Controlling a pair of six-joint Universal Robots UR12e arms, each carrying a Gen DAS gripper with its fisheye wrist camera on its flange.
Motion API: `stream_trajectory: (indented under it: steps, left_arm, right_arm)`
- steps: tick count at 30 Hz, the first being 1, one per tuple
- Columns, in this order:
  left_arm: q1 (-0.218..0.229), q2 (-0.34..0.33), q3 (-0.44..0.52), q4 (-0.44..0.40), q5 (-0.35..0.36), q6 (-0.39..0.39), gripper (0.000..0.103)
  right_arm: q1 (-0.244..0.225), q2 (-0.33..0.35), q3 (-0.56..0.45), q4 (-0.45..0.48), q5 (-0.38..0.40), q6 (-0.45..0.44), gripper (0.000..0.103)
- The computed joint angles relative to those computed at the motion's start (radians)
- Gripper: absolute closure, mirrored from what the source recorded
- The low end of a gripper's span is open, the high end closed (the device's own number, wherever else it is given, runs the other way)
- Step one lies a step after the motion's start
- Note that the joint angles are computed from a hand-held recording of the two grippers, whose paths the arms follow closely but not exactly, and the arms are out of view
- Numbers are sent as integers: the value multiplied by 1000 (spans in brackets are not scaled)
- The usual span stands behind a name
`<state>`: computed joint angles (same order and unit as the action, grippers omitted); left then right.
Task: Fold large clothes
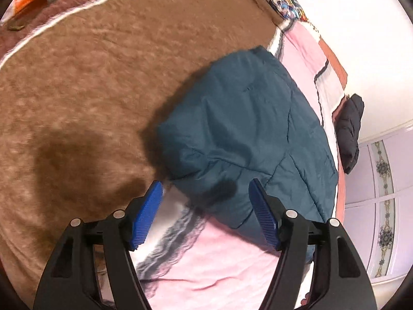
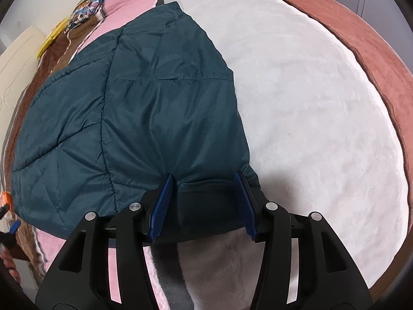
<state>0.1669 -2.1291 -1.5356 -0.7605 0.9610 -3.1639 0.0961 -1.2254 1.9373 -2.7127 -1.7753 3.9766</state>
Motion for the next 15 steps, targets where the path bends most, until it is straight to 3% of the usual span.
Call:
stream_trajectory:
  steps: [6, 11, 13, 15]
  left_arm:
    - [-14, -10, -6, 24, -20, -81, 30]
    - [-30, -22, 0, 33, 22, -91, 30]
    - [-33, -28, 3, 44, 22, -110, 26]
    - [-34, -35, 4, 66, 18, -133, 25]
  right_arm:
    - [-5, 3, 0, 0, 4, -2, 50]
    - [0, -4, -9, 35, -9, 6, 49]
    - [14, -12, -18, 40, -54, 17, 51]
    - [35, -20, -22, -11, -106, 15, 52]
